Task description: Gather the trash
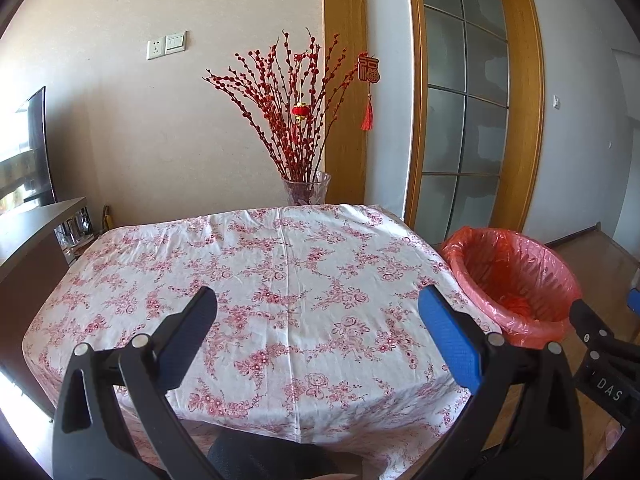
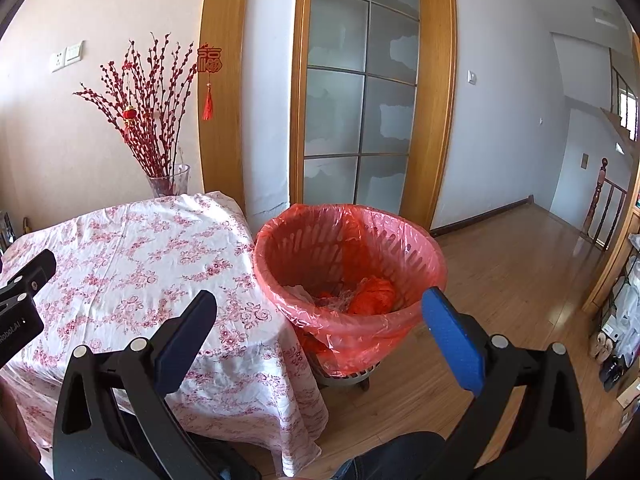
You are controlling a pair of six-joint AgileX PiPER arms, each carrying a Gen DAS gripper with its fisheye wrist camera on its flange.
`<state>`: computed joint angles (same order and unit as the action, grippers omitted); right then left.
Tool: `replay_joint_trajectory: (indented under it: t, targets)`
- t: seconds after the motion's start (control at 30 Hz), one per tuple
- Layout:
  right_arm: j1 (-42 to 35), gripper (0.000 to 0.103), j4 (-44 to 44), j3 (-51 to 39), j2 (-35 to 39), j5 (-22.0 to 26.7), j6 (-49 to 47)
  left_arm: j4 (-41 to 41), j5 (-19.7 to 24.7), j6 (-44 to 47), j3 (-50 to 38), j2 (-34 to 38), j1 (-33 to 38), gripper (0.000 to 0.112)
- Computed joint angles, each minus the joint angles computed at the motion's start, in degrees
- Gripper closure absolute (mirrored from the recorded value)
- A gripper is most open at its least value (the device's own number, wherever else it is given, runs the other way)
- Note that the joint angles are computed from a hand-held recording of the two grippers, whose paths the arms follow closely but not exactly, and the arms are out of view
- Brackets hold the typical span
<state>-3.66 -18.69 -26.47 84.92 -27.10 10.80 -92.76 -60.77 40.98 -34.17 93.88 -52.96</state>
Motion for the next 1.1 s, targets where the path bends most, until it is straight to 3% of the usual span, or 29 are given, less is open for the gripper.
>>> replay_joint_trajectory:
  t: [1.1]
  targets:
    - [0.01,0.002,-0.45,-0.04,0.59,0.03,0.62,-0.13,0.27,0.07,-0.33,0.24,-0.66,0.014]
